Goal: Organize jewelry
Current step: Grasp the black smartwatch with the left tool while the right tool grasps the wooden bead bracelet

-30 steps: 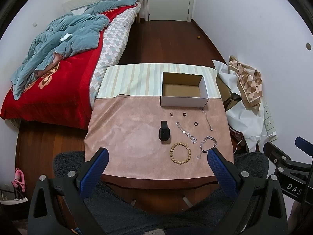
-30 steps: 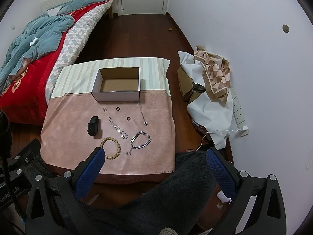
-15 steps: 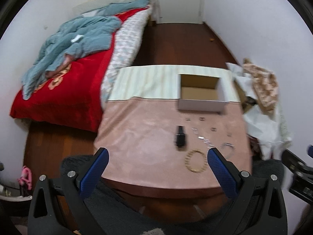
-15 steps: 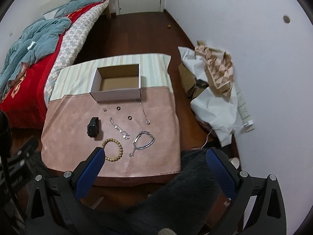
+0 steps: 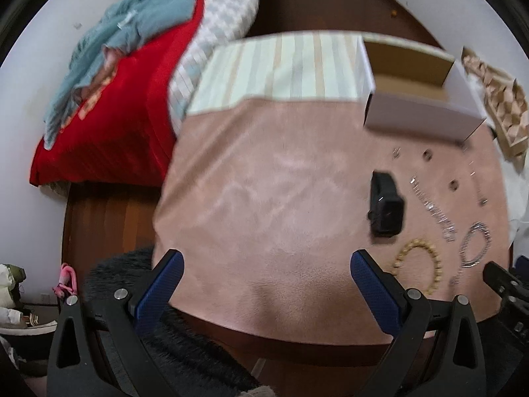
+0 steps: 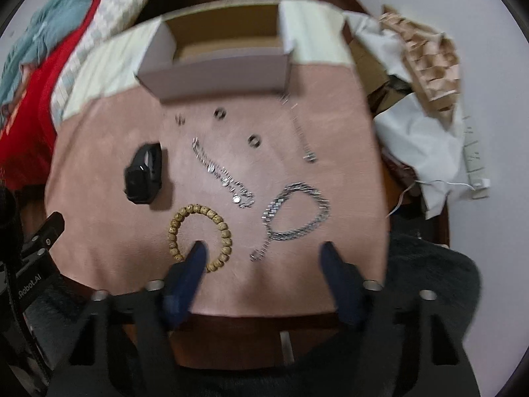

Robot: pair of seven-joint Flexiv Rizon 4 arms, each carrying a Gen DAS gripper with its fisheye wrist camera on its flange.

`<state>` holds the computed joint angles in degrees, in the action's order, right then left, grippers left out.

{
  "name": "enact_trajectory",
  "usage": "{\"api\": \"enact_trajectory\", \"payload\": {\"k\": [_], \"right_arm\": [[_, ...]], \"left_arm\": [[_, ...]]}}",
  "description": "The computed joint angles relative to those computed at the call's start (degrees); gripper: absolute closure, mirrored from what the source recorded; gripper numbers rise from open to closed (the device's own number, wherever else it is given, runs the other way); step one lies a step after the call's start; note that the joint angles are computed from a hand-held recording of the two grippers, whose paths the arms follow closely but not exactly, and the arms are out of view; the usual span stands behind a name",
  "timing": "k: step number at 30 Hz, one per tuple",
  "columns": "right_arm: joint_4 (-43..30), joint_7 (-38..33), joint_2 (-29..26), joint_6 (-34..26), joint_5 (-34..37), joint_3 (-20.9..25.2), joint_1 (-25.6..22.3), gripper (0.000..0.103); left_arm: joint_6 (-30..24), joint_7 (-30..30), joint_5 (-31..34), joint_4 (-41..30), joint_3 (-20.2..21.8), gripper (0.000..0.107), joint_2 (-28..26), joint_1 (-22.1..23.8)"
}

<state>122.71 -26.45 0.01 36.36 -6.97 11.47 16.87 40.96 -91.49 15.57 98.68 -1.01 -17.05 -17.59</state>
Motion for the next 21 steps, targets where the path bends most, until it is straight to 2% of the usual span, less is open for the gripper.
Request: {"api": "enact_trajectory", "payload": {"k": [1,3,10,12,14,15,18,21], "right_arm": [[-0.3,-0.9,-2.1,0.9,0.3,-0.2,0.1,0.044],[-0.7,-3.1,-5.1,2.8,1.4,-0.4,0.3,0.049],[-2.5,-7.6,-11.9,5.0,3.2,-0.3,0.9,0.055],[-2.1,-7.6,-12.1,6.3,1.7,-0.4,1.4,0.060],[-1.7,-7.5,-12.2,7.4,-0.2,-0.5,1.9,0.072],[-1.5,-7.6,-12.2,7.8,-0.7,-0.5,2.0,0.094],[-0.8,-7.4,-11.9,9.9,0.4,-0.5,1.6,0.094],[1.7,-4.3,-9.2,12.7,-0.5,-0.9,1.2,0.094]], "left_arm": [[-0.8,-0.3,0.3,-0.5,0.1,0.004,-1.1,0.0],[-1.6,-0.9,0.5,-1.1,0.3,0.004,-2.6,-0.2],[-4.4,-2.3,1.5,-2.5,1.1,0.004,-5.7,-1.0],[-4.8,-2.3,1.7,-2.6,1.3,0.004,-5.8,-1.0],[-4.9,-2.4,1.6,-2.6,1.3,0.004,-5.9,-1.1],[-4.8,-2.4,1.6,-2.6,1.2,0.004,-6.1,-1.1],[-4.5,-1.5,0.8,-2.9,0.9,0.004,-6.1,-0.9],[-3.8,-0.9,-0.7,-2.8,0.2,0.004,-5.6,-1.1]]}}
